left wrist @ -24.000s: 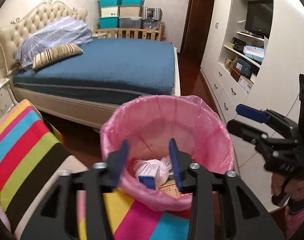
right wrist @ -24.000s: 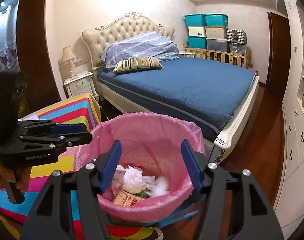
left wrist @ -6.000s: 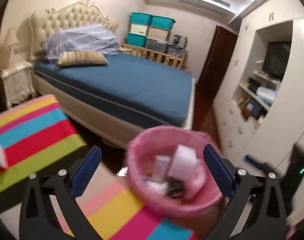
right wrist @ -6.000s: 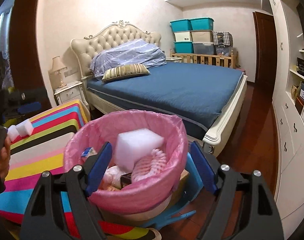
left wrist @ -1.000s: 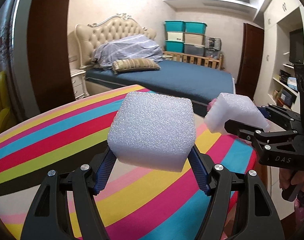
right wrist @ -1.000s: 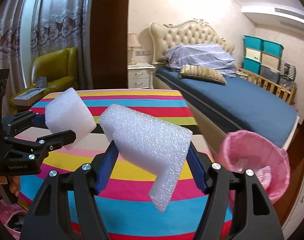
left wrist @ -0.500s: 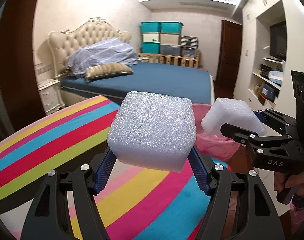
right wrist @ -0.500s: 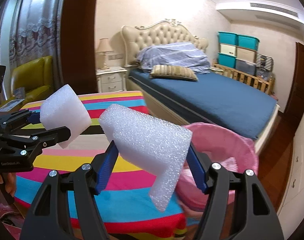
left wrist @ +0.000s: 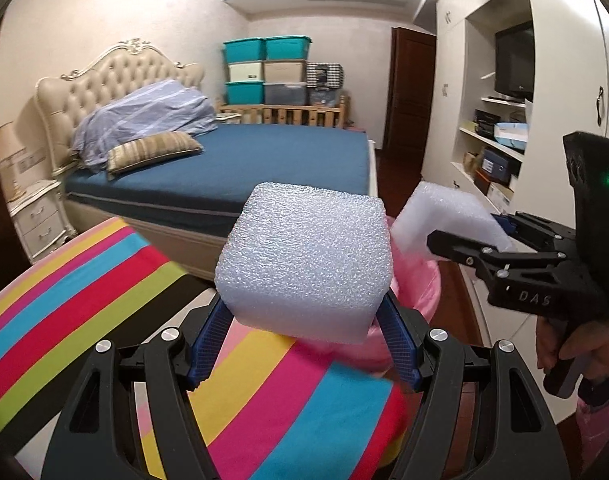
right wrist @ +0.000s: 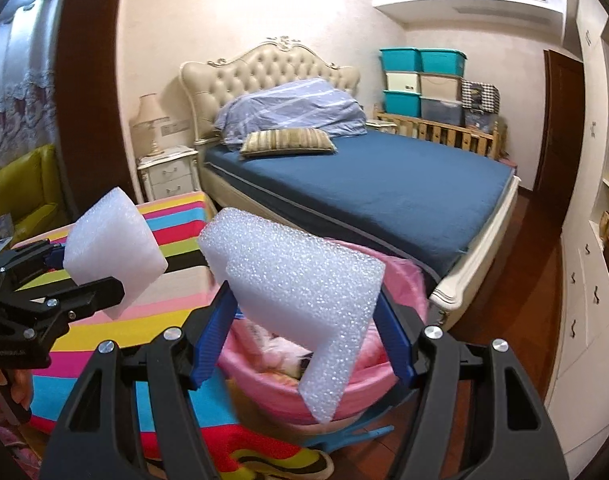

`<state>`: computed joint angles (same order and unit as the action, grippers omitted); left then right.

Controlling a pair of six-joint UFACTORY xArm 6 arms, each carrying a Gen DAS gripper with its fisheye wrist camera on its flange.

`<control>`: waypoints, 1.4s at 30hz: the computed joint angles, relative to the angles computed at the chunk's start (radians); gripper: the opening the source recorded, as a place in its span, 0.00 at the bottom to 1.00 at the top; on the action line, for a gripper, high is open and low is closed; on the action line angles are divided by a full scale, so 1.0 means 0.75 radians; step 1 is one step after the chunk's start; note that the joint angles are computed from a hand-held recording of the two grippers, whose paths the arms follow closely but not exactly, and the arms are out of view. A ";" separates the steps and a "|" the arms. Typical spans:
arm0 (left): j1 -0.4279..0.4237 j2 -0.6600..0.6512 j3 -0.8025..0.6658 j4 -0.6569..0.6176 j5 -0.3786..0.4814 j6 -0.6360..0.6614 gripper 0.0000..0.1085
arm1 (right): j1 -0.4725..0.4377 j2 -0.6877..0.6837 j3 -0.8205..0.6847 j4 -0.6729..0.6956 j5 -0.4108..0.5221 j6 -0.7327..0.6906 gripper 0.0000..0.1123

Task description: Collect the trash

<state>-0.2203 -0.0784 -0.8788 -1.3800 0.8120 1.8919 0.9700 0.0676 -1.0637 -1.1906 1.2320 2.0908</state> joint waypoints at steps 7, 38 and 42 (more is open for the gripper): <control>-0.143 0.158 -0.173 0.049 -0.010 -0.190 0.61 | -0.106 -0.135 0.173 -0.004 -0.113 0.035 0.59; 0.153 -0.280 0.193 -0.411 -0.021 0.265 0.89 | 0.347 0.178 -0.311 0.193 0.605 -0.070 0.88; 0.228 -0.347 0.283 -0.277 0.094 0.249 0.89 | 0.398 0.280 -0.423 0.192 0.696 -0.036 0.88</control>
<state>-0.0496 -0.3389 -0.6666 -1.5880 0.8822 2.0789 1.2682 0.2779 -1.3810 -1.0467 1.7538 2.0639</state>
